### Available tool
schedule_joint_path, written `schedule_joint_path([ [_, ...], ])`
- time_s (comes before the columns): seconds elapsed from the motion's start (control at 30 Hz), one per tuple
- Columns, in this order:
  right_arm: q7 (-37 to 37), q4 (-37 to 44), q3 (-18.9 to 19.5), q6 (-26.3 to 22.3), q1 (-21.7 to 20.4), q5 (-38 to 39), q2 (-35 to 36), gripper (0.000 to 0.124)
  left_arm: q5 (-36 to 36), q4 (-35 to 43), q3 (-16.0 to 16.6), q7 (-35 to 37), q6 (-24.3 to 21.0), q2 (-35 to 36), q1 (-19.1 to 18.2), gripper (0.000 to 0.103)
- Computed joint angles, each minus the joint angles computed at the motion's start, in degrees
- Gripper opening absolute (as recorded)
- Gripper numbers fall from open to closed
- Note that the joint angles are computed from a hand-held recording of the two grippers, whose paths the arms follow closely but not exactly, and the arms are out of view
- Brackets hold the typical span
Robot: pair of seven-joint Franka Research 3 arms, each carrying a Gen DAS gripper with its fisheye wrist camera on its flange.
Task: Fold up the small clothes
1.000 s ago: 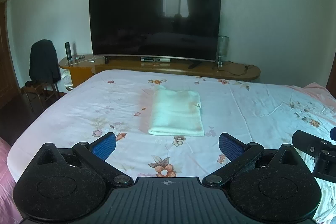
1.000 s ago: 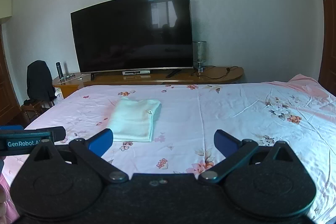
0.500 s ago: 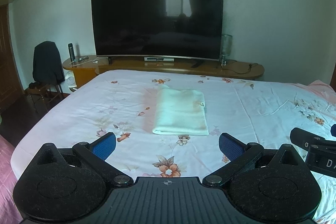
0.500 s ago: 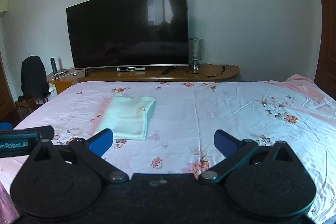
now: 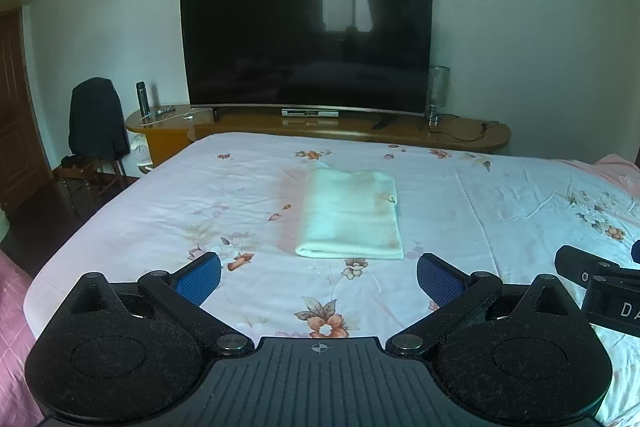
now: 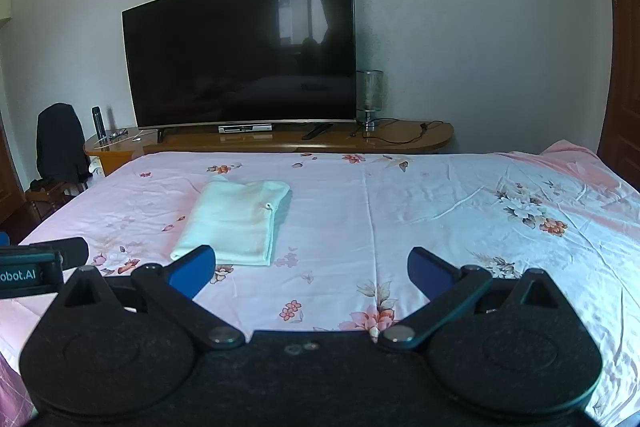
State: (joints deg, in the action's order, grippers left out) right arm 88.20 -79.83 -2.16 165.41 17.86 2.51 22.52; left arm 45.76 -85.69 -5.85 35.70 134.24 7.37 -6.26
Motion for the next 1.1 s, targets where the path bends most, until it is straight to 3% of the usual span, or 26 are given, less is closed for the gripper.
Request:
schedule_joint_path([
  [0.63, -3.3, 2.8, 1.6, -2.3, -1.0, 2.3, 1.9, 0.102, -2.1, 1.3, 0.6, 1.2, -0.1, 1.9, 0.5, 0.103],
  [0.87, -1.8, 6.2, 0.2, -4.4, 0.3, 0.7, 4.4, 0.102, -3.2, 2.9, 1.2, 2.4, 0.0, 4.0, 0.4, 0.103],
  [1.03, -1.6, 10.1, 0.6, -5.9, -0.1, 1.0, 7.1, 0.102, -1.1, 1.5, 2.0, 2.3, 5.5, 4.4, 0.7, 0.103],
  [1.1, -1.2, 11.4, 0.3, -6.0, 0.2, 0.6, 8.1, 0.102, -1.3, 2.8, 2.1, 3.0, 5.6, 5.5, 0.7, 0.103],
])
